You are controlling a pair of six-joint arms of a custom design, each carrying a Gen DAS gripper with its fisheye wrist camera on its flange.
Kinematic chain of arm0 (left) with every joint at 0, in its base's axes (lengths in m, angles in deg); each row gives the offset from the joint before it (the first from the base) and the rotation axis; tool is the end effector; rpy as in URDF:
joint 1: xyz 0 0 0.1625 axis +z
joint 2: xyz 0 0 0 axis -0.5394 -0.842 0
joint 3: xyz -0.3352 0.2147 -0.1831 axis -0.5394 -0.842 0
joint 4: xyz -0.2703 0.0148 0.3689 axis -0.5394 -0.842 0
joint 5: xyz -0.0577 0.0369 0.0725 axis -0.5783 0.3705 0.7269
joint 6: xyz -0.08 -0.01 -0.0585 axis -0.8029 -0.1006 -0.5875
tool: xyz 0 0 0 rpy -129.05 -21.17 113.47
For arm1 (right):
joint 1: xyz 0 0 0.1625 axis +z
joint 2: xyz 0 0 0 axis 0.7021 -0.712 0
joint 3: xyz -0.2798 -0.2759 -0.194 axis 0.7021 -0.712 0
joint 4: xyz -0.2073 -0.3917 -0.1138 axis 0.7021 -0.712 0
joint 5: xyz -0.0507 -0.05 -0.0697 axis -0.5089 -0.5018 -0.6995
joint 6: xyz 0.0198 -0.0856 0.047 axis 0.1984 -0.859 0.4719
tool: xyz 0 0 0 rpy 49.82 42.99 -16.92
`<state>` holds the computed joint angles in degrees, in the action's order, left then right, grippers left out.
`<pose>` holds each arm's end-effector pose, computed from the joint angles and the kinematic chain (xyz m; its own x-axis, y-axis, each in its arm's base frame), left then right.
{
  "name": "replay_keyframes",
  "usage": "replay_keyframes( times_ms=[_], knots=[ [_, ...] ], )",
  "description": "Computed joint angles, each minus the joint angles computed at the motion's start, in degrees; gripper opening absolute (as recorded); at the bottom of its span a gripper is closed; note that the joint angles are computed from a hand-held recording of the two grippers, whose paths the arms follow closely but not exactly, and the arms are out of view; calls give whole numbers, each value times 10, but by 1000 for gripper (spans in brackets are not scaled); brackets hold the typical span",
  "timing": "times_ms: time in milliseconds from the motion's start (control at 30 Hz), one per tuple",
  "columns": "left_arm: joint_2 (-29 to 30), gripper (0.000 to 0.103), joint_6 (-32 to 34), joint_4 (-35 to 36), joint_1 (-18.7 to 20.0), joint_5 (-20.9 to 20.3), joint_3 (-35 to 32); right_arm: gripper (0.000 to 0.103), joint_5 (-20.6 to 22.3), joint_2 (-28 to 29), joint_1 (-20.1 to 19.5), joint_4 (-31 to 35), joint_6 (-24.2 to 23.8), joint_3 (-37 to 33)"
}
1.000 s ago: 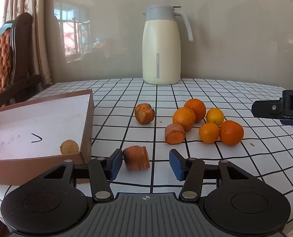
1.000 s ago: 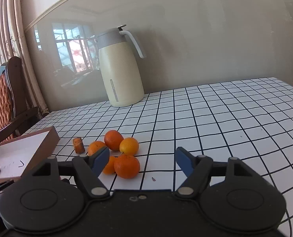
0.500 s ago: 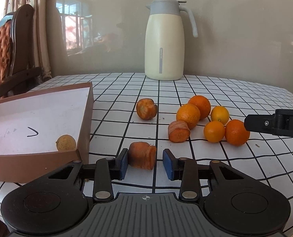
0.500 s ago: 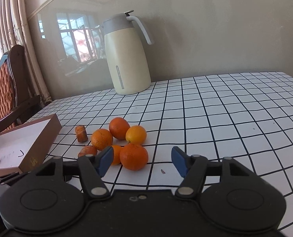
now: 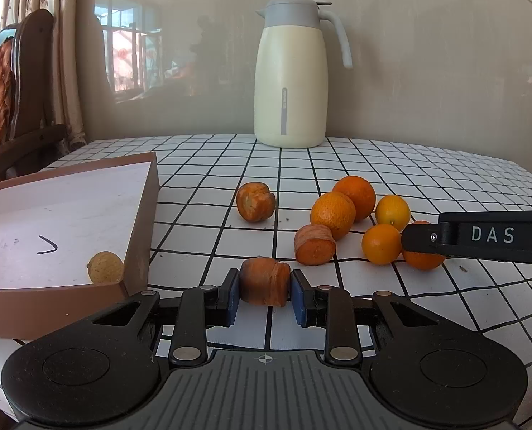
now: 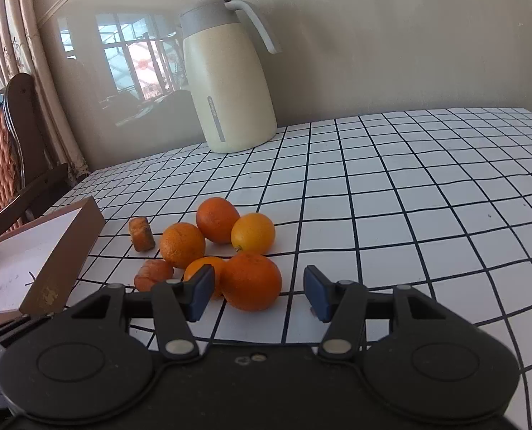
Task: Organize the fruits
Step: 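Grasp the orange-brown dried chunk with the left tool while the right tool grasps a large orange, then carry the dried chunk and the orange over the white box with both tools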
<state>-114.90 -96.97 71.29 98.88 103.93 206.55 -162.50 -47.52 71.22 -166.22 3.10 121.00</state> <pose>0.0335 -0.4294 0.2338 -0.6882 -0.0472 -0.7240 0.6119 0.4984 -0.6142 0.3129 -0.4590 -0.0984 -0.8737 -0.1285 0.4692 -0.4489 0.5848 -0.6756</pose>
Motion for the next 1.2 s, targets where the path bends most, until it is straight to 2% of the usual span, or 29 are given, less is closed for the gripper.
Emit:
replay_keyframes(
  times_ms=[100, 200, 400, 667, 800, 1200],
  knots=[
    [1, 30, 1, 0, 0, 1, 0, 46, 9, 0, -6, -3, 14, 1],
    [1, 30, 2, -2, 0, 2, 0, 30, 32, -6, -11, 0, 23, 7],
    [1, 30, -1, -4, 0, 1, 2, 29, 32, -9, -8, -1, 23, 14],
    [-2, 28, 0, -5, 0, 5, 5, 29, 9, -11, 5, -20, -9, 24],
    [-3, 28, 1, 1, 0, 9, 4, 29, 1, -16, 6, -11, -6, 35],
    [0, 29, 3, -6, 4, 13, 2, 30, 11, -19, 0, 1, 10, 36]
  ],
)
